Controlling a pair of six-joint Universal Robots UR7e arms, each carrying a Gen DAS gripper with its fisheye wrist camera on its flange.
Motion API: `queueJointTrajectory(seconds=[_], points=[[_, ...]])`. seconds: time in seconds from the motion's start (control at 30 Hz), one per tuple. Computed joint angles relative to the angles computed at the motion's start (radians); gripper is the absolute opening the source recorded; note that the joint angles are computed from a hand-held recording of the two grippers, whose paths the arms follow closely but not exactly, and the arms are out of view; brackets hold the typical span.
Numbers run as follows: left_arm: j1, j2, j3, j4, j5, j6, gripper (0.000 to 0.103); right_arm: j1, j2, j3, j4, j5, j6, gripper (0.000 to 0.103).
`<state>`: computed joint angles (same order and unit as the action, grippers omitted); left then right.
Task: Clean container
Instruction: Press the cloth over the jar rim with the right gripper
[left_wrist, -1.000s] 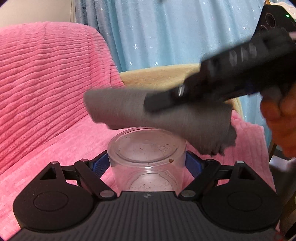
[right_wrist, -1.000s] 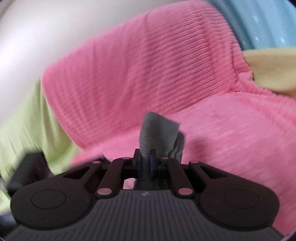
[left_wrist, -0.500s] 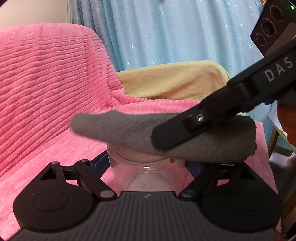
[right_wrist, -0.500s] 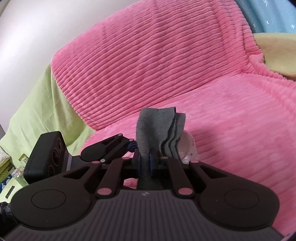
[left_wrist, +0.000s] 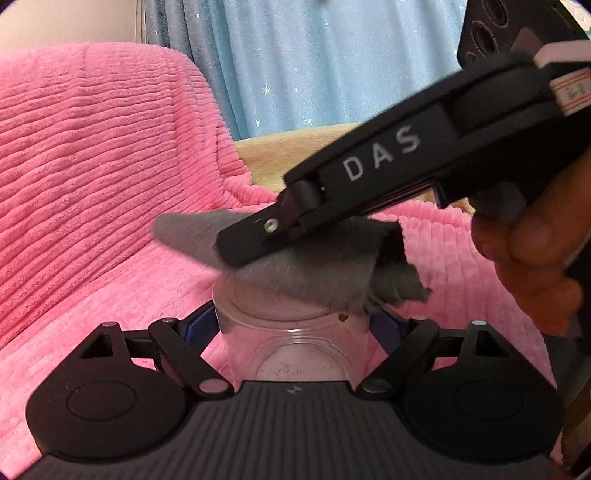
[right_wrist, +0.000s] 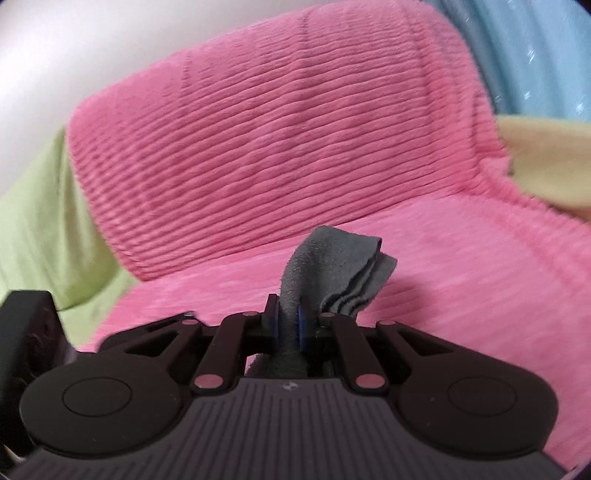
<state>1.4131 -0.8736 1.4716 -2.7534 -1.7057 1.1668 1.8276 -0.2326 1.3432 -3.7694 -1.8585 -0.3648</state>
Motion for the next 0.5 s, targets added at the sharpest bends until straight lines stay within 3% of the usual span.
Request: queueJointTrajectory(seconds=[0.27,0.5], points=[[-0.002,-0.006,0.011,-0.006,0.001,0.009,0.085,0.001,-0.078,0.147,-0.016,0.007,0.057,0.007],[-0.004,-0.005,0.006,-0.002,0.008,0.006,0.085,-0.025,-0.102,0.212,0.004,0.167,0.121,0.008]])
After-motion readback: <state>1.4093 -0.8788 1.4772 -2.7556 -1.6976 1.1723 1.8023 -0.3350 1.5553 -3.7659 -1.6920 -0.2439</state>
